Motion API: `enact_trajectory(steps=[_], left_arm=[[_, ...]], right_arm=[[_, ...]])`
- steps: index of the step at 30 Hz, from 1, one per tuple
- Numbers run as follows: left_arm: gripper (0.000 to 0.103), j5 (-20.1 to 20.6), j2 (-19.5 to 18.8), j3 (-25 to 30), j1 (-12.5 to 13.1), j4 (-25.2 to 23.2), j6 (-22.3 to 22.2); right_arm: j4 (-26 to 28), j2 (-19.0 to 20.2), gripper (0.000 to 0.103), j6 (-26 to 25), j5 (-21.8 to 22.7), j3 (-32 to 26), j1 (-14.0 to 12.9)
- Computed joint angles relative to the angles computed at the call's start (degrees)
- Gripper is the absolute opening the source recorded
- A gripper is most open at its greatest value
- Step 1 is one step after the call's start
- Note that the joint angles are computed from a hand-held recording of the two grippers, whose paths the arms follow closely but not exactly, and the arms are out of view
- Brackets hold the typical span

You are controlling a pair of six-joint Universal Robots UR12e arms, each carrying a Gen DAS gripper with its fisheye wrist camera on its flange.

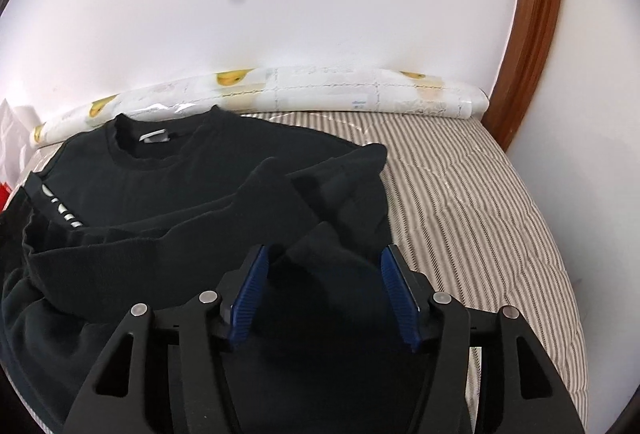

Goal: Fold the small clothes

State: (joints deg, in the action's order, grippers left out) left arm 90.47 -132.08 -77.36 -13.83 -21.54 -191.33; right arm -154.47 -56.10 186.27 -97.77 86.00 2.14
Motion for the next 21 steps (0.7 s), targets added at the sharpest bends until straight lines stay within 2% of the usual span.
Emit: enact_trajectory(steps=[3,7,8,9,10,11,12,13,18,21], left_arm=[[0.041,-0.9,-0.6,0.8,-0.1,-0.7,0.1],[0.041,0.6,-0.8,1.1,-0.6,-0.7,0.8],[0.037,0.5,-0.7,1.0,-0.6,-0.5,0.7],[0.031,0.5,-0.6,0.8,-0.5,-0.3,0.5],[0.028,0.8,-0.5,0.7,-0.5,-0.2,0.4],[0.021,0.8,-0.3,0.4,-0.5,0.1,0.4],[0.016,0.5,-0.1,0.2,-0.4,0.5,0.4],[0.015,0.0,0.2,-0.2,-0.2,1.1,0.4],[0.011,-0.3,1.7,-2.6,0.0,7.3,-0.5],[0.011,-0.9,2.0,-3.2,0.3,11.0,-1.8]], right_arm=[[1.0,0.5,0.059,0.5,1.9,-0.6,-0.5],[1.3,1.1,0.059,-0.4,4.0,-1.0,-0.7],[1.4,1.2,0.058,-0.8,4.5,-1.1,-0.6],[1.4,1.3,0.056,-1.0,4.4,-1.2,-0.6],[0.6,1.3,0.046,-1.5,4.4,-1.0,-0.4],[-0.2,1.2,0.033,-2.1,4.3,-0.7,-0.3],[-0.5,1.1,0.028,-2.6,4.0,-0.6,-0.2],[-1.2,1.0,0.022,-3.4,2.7,-0.4,0.2],[-9.0,-0.4,0.015,-5.2,2.0,2.4,0.6],[-14.0,-1.5,0.015,-2.5,3.4,3.9,-0.1]])
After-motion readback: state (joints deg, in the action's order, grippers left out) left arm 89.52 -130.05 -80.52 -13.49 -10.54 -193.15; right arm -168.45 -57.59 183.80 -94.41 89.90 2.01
